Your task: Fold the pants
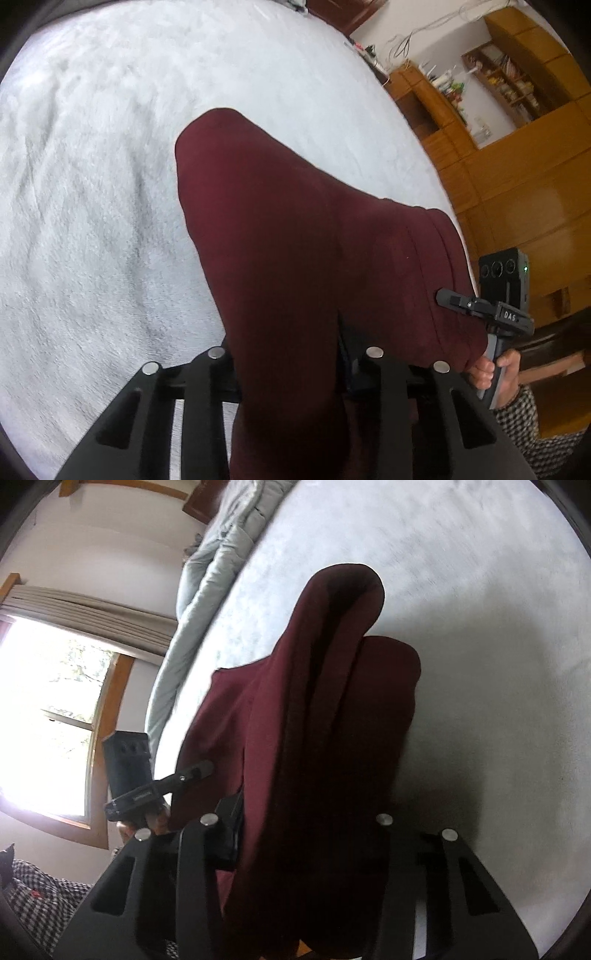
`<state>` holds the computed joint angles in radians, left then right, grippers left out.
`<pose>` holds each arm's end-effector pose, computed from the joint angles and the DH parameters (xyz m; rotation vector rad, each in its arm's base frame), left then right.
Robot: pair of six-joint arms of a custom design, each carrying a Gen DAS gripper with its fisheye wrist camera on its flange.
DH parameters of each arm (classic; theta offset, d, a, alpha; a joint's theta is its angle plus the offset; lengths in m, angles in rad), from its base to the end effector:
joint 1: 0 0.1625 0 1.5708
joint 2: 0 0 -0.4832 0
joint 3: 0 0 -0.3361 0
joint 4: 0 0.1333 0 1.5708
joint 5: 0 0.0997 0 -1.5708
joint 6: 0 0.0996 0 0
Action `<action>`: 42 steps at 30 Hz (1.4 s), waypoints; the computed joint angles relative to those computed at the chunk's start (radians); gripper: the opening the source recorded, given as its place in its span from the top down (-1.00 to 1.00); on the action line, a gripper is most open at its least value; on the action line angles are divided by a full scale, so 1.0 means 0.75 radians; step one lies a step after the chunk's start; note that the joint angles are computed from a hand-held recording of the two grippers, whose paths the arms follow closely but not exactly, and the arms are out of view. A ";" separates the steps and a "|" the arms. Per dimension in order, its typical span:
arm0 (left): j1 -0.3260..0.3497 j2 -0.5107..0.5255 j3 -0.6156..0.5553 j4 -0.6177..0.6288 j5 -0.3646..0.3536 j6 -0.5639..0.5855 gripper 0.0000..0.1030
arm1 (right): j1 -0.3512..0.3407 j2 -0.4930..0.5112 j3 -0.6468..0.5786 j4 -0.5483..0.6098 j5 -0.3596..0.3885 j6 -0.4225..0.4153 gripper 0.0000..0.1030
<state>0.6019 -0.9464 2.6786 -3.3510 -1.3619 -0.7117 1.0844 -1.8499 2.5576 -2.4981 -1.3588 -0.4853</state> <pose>-0.1871 -0.3153 0.1303 0.3803 3.0006 -0.2846 0.0238 -0.2850 0.3352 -0.0338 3.0246 -0.4451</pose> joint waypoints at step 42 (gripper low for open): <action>0.347 0.119 -0.508 0.203 0.311 0.470 -0.24 | 0.215 0.625 -0.387 -0.434 -0.203 0.192 -0.43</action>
<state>0.8619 -0.8571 2.2978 -3.1990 -1.1285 -0.3593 1.2453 -1.3814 2.2670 -2.8235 -1.5110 -0.3415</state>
